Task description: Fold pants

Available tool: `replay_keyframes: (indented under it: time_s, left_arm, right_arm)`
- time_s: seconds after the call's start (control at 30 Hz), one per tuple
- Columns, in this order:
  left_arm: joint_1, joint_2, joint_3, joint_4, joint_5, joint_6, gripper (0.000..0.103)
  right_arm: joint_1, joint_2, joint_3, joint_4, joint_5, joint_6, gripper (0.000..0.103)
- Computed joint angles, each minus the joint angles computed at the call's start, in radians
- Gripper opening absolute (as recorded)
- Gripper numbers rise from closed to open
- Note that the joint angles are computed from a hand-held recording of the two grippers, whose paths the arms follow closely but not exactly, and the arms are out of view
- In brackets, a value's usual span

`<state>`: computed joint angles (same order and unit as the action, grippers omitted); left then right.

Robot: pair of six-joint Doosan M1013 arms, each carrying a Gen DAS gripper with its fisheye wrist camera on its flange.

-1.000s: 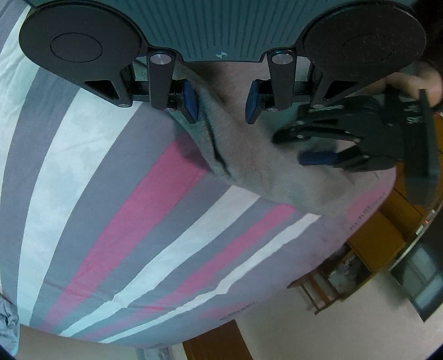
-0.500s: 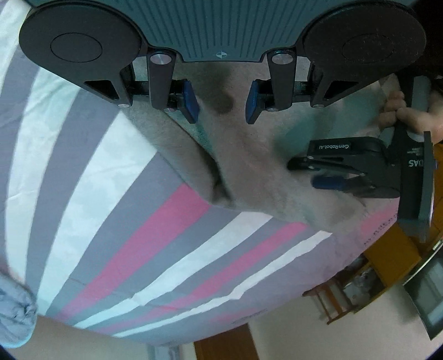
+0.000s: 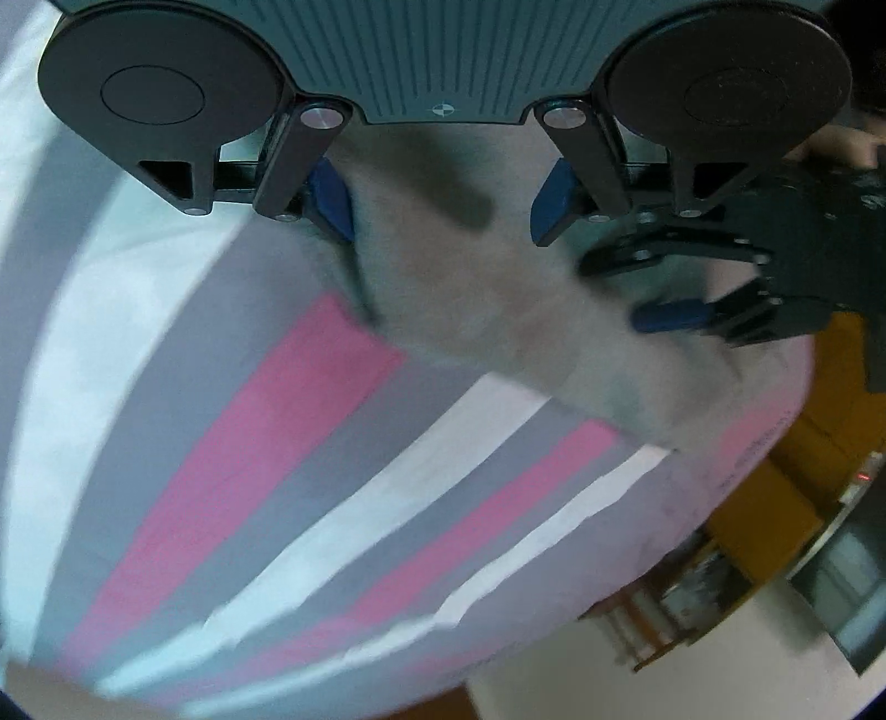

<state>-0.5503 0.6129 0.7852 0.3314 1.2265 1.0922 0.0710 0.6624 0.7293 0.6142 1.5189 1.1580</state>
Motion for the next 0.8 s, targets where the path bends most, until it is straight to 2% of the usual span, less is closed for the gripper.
replay_keyframes:
  time_s: [0.17, 0.23, 0.3, 0.47, 0.5, 0.53, 0.57, 0.63, 0.8]
  left_arm:
    - [-0.002, -0.001, 0.003, 0.005, -0.003, -0.001, 0.051]
    - [-0.003, 0.002, -0.001, 0.007, 0.001, -0.001, 0.051]
    - [-0.003, 0.004, -0.005, 0.006, 0.005, -0.002, 0.051]
    - [-0.002, 0.007, -0.013, 0.002, 0.01, 0.0, 0.051]
    - [-0.002, 0.007, -0.012, 0.003, 0.01, 0.002, 0.051]
    - [-0.002, 0.008, -0.013, 0.005, 0.01, 0.0, 0.051]
    - [-0.002, 0.01, -0.016, 0.006, 0.012, -0.002, 0.051]
    - [-0.001, 0.01, -0.018, 0.012, 0.007, -0.016, 0.054]
    - [0.004, 0.052, -0.098, 0.045, 0.053, -0.046, 0.054]
  right_arm:
    - [-0.019, 0.049, -0.081, 0.114, 0.143, -0.012, 0.069]
    - [-0.018, 0.06, -0.108, 0.112, 0.189, -0.061, 0.069]
    - [-0.011, 0.04, -0.077, 0.074, 0.13, -0.059, 0.069]
    - [0.004, 0.038, -0.043, 0.09, 0.017, -0.008, 0.069]
    - [0.008, 0.024, -0.017, 0.083, -0.032, -0.006, 0.058]
    - [0.012, 0.016, -0.002, 0.065, -0.065, 0.003, 0.039]
    - [0.019, 0.005, 0.014, 0.029, -0.102, 0.014, 0.03]
    - [0.018, -0.002, 0.031, 0.02, -0.124, 0.04, 0.025]
    - [0.032, -0.037, 0.09, -0.036, -0.226, 0.069, 0.024]
